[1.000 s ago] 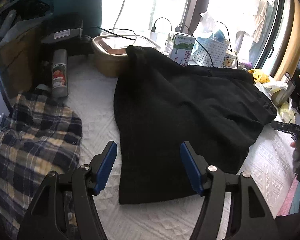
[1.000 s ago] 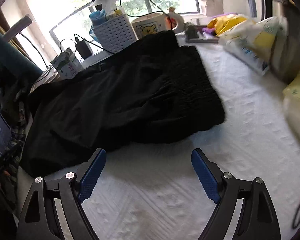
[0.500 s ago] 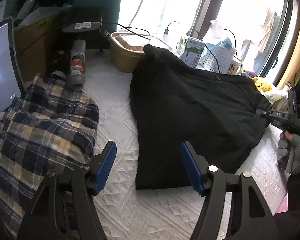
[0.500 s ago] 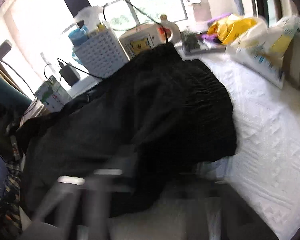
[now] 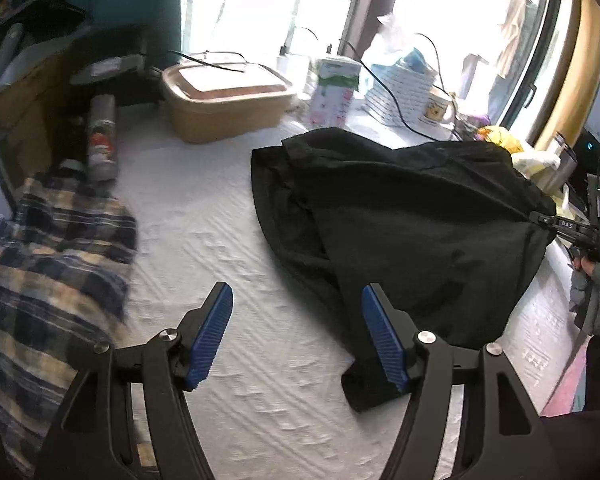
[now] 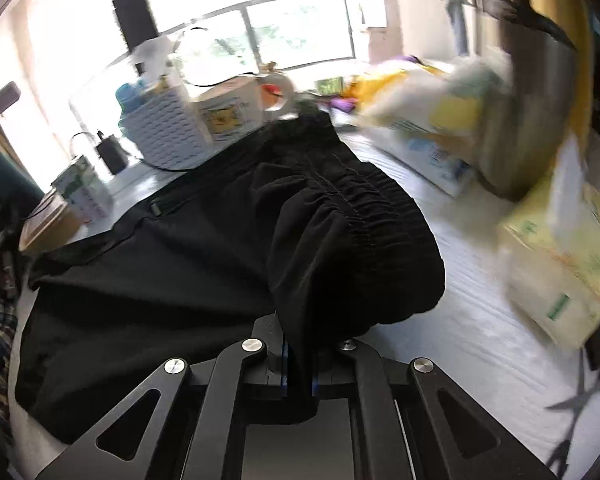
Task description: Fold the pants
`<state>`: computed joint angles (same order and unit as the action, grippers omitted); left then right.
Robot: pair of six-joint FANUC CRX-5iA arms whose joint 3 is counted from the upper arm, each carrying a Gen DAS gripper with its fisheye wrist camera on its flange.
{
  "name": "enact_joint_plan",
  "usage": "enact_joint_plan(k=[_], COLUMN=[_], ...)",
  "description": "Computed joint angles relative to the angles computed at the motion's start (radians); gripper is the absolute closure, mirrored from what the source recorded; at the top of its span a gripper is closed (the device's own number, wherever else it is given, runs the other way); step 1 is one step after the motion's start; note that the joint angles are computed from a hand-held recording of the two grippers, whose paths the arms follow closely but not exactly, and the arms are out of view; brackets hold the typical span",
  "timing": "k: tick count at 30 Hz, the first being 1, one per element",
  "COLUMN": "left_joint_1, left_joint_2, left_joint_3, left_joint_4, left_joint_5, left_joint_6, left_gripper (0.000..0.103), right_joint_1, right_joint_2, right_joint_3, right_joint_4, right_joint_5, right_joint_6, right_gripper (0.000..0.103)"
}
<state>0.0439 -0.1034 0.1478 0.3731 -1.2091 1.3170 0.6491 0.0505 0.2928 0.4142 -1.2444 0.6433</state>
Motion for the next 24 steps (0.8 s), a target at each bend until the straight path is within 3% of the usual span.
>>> enact_joint_plan(k=[3,6,7,8,10,13,14,16,24], left_joint_1=[-0.014,-0.028,-0.038,-0.046,-0.061,-0.079,-0.083,-0.09,-0.037], left_joint_2=[0.023,0.05,0.06,0.067,0.07,0.079,0.082,0.096,0.038], left_joint_3=[-0.002,-0.009,-0.003,0.0,0.001,0.006,0.006,0.023,-0.01], left_joint_4=[0.039,0.089,0.081,0.074,0.057,0.052,0.054,0.037,-0.047], left_joint_5=[-0.016,-0.034,-0.039,-0.041,-0.023,-0.001,0.005,-0.02,-0.02], left_joint_6=[0.014,0.026,0.04,0.049,0.061,0.061,0.059,0.059,0.069], left_gripper=[0.036,0.036,0.036,0.036,0.035,0.038,0.062,0.1,0.102], right_joint_1=[-0.001,0.022,0.023,0.025,0.038,0.054,0.055,0.055,0.092], right_joint_2=[-0.003,0.006,0.007,0.002,-0.011,-0.019,-0.025,-0.034,-0.051], right_joint_3=[-0.015,-0.016,-0.012,-0.015,-0.03,-0.034,-0.04,-0.048,-0.069], right_joint_4=[-0.02,0.02,0.019,0.021,0.044,0.072,0.075,0.077,0.157], right_joint_5=[-0.001,-0.014,-0.016,-0.011,0.001,-0.014,-0.011,-0.008,-0.032], right_joint_6=[0.015,0.035,0.04,0.043,0.051,0.062,0.06,0.051,0.04], right_gripper=[0.095,0.085,0.064,0.031,0.007,0.007,0.007,0.007,0.007])
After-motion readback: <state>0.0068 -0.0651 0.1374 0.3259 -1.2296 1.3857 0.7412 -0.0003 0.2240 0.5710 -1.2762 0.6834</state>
